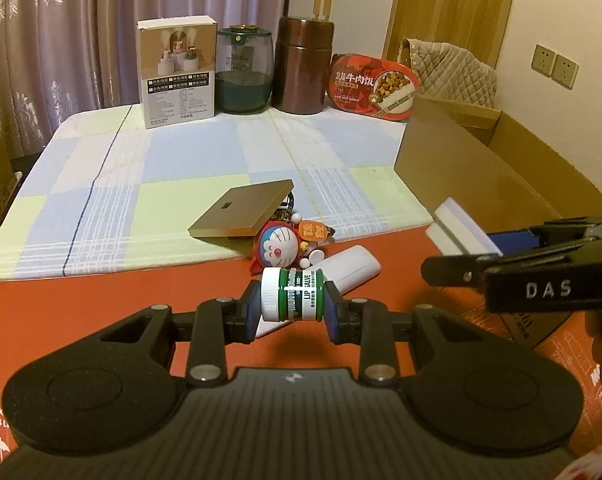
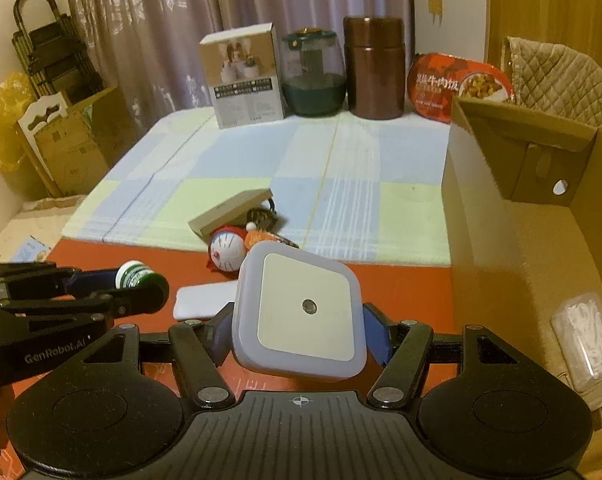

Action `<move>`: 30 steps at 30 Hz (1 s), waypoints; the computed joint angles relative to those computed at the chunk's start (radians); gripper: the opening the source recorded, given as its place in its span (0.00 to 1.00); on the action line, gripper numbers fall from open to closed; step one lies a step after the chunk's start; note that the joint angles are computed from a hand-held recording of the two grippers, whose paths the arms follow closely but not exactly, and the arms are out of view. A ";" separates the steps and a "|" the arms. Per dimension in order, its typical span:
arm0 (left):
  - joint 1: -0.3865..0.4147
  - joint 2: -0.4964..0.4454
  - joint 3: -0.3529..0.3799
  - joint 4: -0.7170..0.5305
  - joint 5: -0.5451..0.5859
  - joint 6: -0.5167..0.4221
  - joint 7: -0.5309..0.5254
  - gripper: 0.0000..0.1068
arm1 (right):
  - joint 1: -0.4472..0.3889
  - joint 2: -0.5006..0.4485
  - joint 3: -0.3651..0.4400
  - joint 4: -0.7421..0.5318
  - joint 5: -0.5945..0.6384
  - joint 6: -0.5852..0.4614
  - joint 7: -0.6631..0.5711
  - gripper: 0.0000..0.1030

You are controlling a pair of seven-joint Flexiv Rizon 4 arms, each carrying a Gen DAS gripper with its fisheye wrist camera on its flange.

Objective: Organize rigid objects
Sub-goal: 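Grasp the green-white lip balm tube with the left tool while the right tool grasps the white square night light, then carry the lip balm and night light over the box while opening the left tool to drop the balm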

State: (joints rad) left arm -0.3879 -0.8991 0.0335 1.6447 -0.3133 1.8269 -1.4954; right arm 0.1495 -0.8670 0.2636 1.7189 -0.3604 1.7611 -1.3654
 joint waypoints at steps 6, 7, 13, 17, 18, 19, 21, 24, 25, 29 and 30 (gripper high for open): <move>-0.045 0.025 0.044 0.009 -0.022 0.017 -0.010 0.25 | -0.006 0.040 -0.004 0.036 0.005 0.044 -0.001 0.60; -0.049 0.028 0.045 0.008 -0.024 0.022 -0.009 0.25 | -0.007 0.047 -0.005 0.043 0.006 0.051 0.002 0.60; -0.080 0.032 0.063 -0.015 -0.041 0.045 0.011 0.25 | -0.005 0.092 -0.034 0.086 0.003 0.115 0.013 0.60; -0.076 0.030 0.037 -0.044 -0.037 0.052 0.034 0.25 | 0.032 0.124 -0.099 0.114 0.030 0.176 0.023 0.60; -0.075 0.029 0.029 -0.053 -0.034 0.053 0.040 0.25 | 0.031 0.130 -0.105 0.120 0.035 0.185 0.029 0.60; -0.072 0.027 0.019 -0.063 -0.031 0.053 0.045 0.25 | 0.024 0.135 -0.105 0.125 0.032 0.190 0.035 0.60; -0.061 0.024 -0.007 -0.079 -0.019 0.055 0.056 0.25 | 0.023 0.148 -0.118 0.137 0.040 0.200 0.047 0.60; -0.051 0.017 -0.041 -0.110 -0.002 0.051 0.070 0.25 | 0.038 0.162 -0.153 0.147 0.059 0.214 0.052 0.60; -0.049 0.013 -0.051 -0.123 0.003 0.048 0.073 0.25 | 0.044 0.166 -0.168 0.150 0.065 0.219 0.049 0.60; -0.026 -0.006 -0.117 -0.177 0.034 0.034 0.083 0.25 | 0.082 0.179 -0.242 0.165 0.127 0.248 0.027 0.60; -0.024 -0.014 -0.127 -0.198 0.042 0.026 0.089 0.25 | 0.079 0.181 -0.250 0.167 0.138 0.247 0.026 0.60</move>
